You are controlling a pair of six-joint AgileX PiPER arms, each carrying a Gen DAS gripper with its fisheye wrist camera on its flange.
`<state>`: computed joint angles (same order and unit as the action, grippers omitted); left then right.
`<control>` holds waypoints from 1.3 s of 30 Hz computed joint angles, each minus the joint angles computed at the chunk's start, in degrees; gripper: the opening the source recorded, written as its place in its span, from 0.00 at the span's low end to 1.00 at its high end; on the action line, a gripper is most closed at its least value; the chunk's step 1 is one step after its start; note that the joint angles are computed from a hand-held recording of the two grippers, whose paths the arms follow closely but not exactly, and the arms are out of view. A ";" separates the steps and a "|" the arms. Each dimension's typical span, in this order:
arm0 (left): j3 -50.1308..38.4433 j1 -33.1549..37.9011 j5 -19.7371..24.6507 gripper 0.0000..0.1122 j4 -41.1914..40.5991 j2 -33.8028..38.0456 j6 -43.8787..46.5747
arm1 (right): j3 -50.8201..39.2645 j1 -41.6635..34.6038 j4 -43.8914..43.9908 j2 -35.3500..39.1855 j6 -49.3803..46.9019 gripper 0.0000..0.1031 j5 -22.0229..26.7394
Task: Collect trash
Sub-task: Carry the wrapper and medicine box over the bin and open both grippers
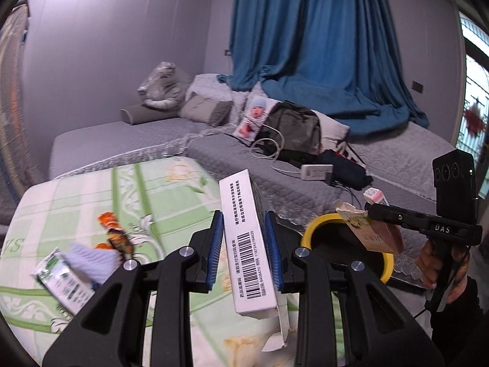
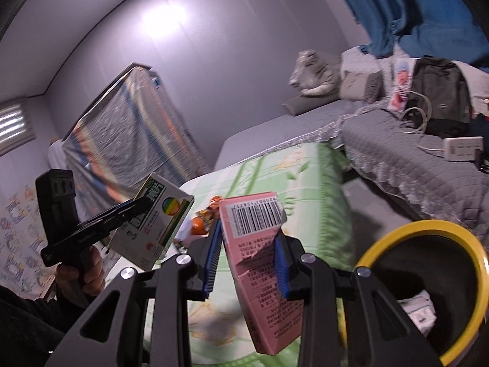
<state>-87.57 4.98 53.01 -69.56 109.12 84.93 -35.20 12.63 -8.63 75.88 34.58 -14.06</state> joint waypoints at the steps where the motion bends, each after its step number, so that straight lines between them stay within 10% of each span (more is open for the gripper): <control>1: -0.16 -1.31 -0.20 0.24 0.32 0.07 -0.12 | 1.21 -0.89 0.42 -0.83 -0.32 0.28 -0.38; 11: -1.24 -13.56 -4.06 0.24 1.95 2.35 -1.97 | 11.79 -11.62 15.11 -5.29 -12.13 0.28 -2.71; 25: -11.35 -29.39 -11.10 0.26 9.57 15.70 -12.73 | 15.79 -31.28 -8.77 8.59 10.68 0.31 -12.70; 30: -13.54 -28.53 -11.23 0.73 9.42 18.19 -18.94 | 16.94 -33.94 -5.49 9.54 10.01 0.57 -13.89; 39: -10.32 -23.53 -12.77 0.83 1.28 15.87 -16.34 | 20.24 -33.23 2.60 4.16 5.05 0.79 -14.38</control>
<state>-97.89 -18.55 40.24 -68.28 125.00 68.59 -14.96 -20.60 -6.04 80.04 39.63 -28.44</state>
